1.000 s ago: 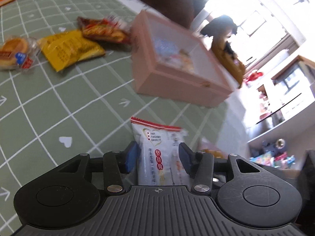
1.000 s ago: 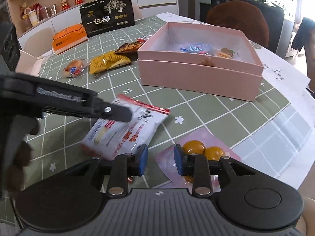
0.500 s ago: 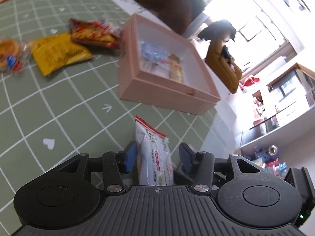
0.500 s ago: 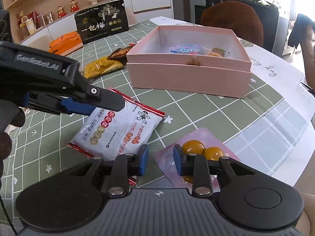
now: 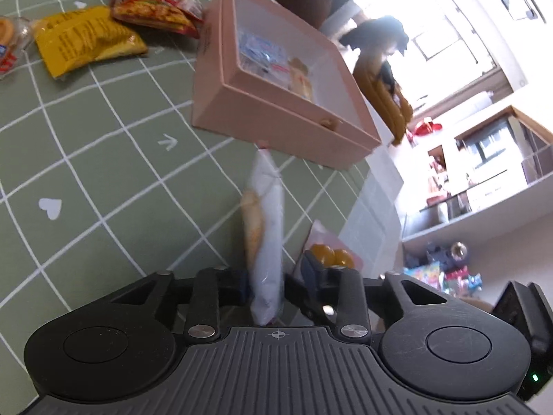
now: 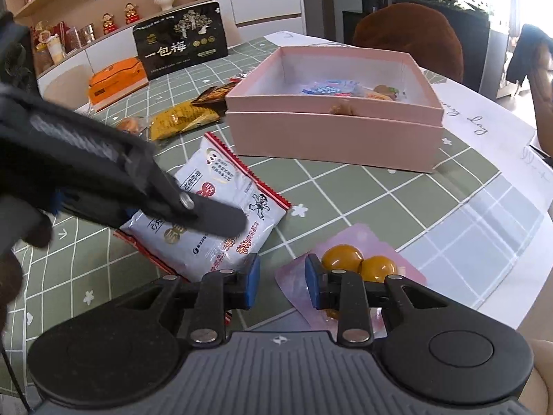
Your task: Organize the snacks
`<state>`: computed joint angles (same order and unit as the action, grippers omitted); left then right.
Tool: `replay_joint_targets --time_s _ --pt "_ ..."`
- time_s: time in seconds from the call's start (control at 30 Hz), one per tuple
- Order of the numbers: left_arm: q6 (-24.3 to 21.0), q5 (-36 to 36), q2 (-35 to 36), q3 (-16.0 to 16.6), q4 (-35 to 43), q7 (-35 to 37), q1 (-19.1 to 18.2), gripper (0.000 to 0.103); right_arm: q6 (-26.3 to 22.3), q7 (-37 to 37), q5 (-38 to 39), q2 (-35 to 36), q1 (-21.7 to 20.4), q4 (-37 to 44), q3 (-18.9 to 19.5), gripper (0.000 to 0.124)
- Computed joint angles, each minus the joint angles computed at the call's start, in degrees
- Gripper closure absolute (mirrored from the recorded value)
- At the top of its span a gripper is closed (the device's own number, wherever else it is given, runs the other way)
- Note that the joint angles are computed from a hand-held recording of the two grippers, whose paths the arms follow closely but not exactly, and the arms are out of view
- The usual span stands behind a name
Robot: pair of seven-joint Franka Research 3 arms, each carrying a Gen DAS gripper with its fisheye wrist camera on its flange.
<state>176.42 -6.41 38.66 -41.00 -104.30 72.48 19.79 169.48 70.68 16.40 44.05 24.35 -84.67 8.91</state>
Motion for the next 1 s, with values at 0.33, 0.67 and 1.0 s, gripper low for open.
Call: replay_joint_targets --time_s 0.33,0.67,1.0 --pt "2.2 4.7 -8.8 15.5 -4.9 -8.4 -11.7 0.082 7.5 1.6 0.2 -5.9 2.7 -8.7 -4.1 0.051" --pt "2.9 9.3 -11.9 22.8 -7.5 -15.7 -17.7 0.082 0.9 14.1 -3.0 -2.7 4.3 -4.2 -8.3 0.05" --pt "4.6 10.5 -11.9 20.0 -9.2 -18.1 -14.7 0.081 3.4 17.2 -10.2 2.2 8.6 0.7 -12.7 0.025"
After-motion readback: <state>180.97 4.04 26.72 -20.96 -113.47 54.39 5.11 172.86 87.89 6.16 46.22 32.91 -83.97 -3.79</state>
